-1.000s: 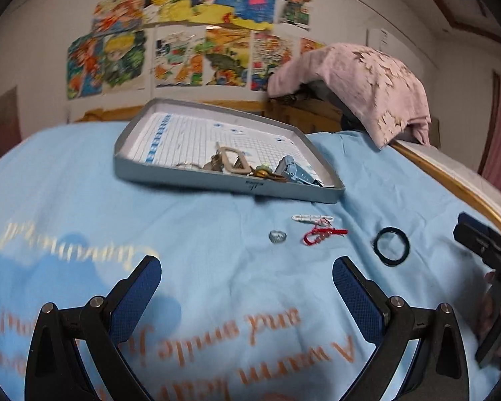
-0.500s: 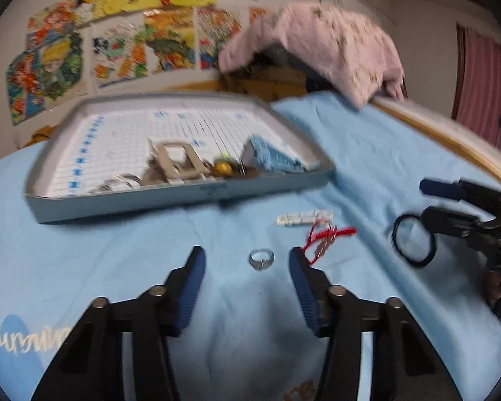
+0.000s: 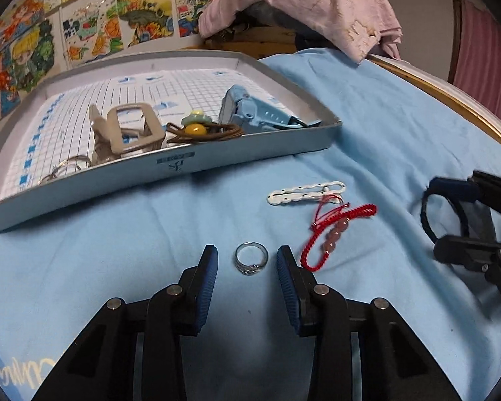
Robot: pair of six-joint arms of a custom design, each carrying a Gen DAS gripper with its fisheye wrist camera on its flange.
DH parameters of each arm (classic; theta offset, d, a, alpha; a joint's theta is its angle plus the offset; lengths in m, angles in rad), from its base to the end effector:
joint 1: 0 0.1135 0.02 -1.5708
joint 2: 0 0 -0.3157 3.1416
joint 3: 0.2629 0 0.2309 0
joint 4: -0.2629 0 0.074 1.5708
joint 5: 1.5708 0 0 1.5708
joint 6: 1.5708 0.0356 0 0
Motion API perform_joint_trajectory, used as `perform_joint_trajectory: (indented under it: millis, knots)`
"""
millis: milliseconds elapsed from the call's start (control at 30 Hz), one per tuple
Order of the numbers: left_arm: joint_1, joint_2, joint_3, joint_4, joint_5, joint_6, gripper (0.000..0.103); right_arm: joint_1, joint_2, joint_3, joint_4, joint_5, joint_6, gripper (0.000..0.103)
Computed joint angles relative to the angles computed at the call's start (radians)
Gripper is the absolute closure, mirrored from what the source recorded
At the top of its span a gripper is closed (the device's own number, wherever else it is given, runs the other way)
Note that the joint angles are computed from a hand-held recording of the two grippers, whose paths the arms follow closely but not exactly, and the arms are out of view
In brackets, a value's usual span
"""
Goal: Organize jewelry
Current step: 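Grasp the silver ring with the left tool while the right tool grasps the black hair tie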
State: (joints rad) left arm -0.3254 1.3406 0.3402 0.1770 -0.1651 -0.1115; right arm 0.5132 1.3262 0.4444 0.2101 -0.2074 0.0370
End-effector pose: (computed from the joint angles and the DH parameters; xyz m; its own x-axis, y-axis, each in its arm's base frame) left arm 0.1848 -0.0562 0.1856 -0.7140 0.1251 -0.6889 0.1309 0.9904 0.0442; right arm 0.1853 0.1128 0.2181 -0.5647 -0.2767 -0.7775 -0.6004 0.7842 0.1570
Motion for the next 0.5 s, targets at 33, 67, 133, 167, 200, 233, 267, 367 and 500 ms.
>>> perform_joint_trajectory:
  millis: [33,67,133,167,200,233,267,367,500]
  knots:
    - [0.002,0.005,-0.003,0.007,0.001,-0.001,0.068,-0.005,0.011,0.003,0.005,-0.005,0.0,0.035]
    - [-0.002,0.009,-0.005,0.012,-0.007,-0.005,0.068,-0.005,0.018,0.0,0.011,-0.005,0.004,0.035]
    - [-0.025,0.02,-0.009,0.023,-0.038,-0.011,0.068,0.0,0.036,-0.007,0.026,-0.004,0.017,0.035]
    - [-0.04,0.025,-0.01,0.027,-0.059,-0.014,0.068,0.002,0.046,-0.007,0.032,-0.003,0.019,0.035]
    - [-0.059,0.029,-0.011,0.027,-0.083,-0.016,0.069,0.01,0.059,-0.008,0.038,0.006,0.023,0.035]
    - [-0.066,0.034,-0.01,0.029,-0.093,-0.016,0.069,0.015,0.069,-0.009,0.045,0.01,0.026,0.035]
    - [-0.071,0.036,-0.011,0.032,-0.1,-0.016,0.071,0.017,0.076,-0.011,0.052,0.011,0.029,0.035]
    - [-0.077,0.039,-0.022,0.051,-0.101,-0.013,0.079,0.031,0.079,-0.03,0.083,0.028,0.039,0.035]
    - [-0.133,0.044,-0.044,0.086,-0.175,-0.017,0.083,0.051,0.078,-0.046,0.107,0.059,0.049,0.039]
